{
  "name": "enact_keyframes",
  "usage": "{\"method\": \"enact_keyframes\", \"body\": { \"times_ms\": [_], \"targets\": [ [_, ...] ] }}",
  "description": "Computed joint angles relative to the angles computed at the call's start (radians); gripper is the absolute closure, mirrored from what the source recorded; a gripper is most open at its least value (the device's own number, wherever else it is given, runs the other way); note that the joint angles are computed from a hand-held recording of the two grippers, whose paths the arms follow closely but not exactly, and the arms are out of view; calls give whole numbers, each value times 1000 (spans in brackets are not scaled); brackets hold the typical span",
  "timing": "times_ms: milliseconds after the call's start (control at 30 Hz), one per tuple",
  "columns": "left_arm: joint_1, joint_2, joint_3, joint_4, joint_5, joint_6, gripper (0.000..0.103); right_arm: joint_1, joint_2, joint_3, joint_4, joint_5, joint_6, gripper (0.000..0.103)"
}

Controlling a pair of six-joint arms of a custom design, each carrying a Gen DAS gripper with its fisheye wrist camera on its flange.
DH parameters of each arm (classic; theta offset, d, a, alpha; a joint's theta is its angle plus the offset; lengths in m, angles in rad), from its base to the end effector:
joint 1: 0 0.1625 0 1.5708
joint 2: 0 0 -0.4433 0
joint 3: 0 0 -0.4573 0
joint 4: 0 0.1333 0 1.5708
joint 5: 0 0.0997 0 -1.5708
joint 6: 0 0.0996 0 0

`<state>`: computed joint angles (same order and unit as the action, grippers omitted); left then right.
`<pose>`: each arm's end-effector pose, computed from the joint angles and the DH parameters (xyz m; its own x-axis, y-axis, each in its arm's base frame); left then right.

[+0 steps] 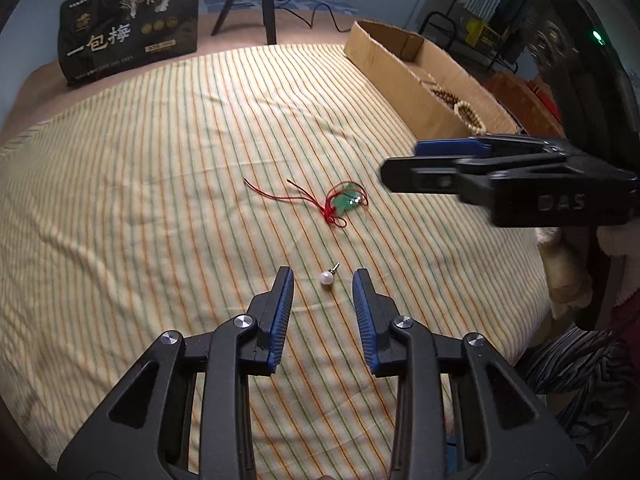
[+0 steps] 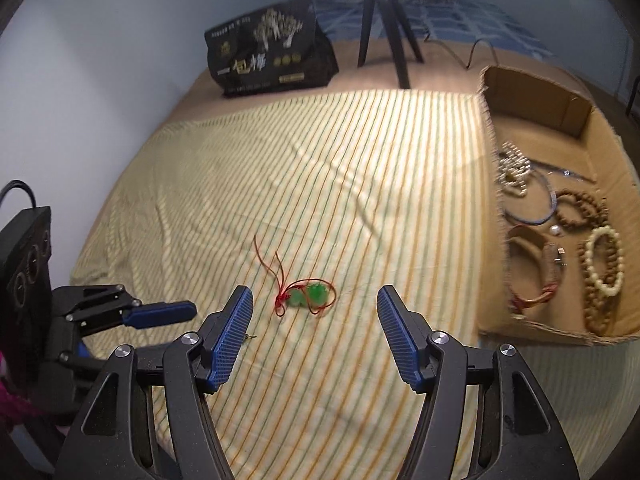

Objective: Organize jewelry
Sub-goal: 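Close the right tool on the green pendant while the left tool grasps the pearl earring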

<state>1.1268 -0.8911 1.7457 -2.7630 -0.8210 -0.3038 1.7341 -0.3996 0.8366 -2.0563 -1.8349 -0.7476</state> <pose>-0.1178 -0.7159 0.1266 -0.8444 -0.1494 -0.5145 0.1600 0.8461 -0.5084 0.2566 -0.8972 0.0502 -0.5896 -0.7760 0.2242 -0.7681 0.6245 0.1417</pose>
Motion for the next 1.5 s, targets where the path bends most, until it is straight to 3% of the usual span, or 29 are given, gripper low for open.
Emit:
{"method": "enact_keyframes", "body": {
  "times_ms": [67, 267, 567, 867, 1100, 1200, 1267, 1500],
  "targets": [
    [3, 8, -6, 3, -1, 4, 73, 3, 17, -12, 7, -24, -6, 49],
    [11, 29, -29, 8, -9, 29, 73, 2, 51, -36, 31, -60, 7, 57],
    [22, 59, -54, 37, -11, 41, 79, 5, 70, -35, 34, -81, -6, 58],
    [32, 67, -64, 39, -2, 33, 95, 15, 67, 8, -37, -121, -62, 58],
    [33, 68, -59, 23, 8, 48, 96, 28, 61, 60, -126, -173, -150, 60],
    [33, 69, -58, 21, 10, 49, 96, 31, 51, 91, -171, -188, -188, 66],
    [30, 65, -49, 16, 13, 47, 96, 29, 45, 102, -193, -190, -203, 72],
    [24, 58, -37, 11, 19, 34, 96, 23, 17, 137, -216, -169, -218, 73]
  ]
}}
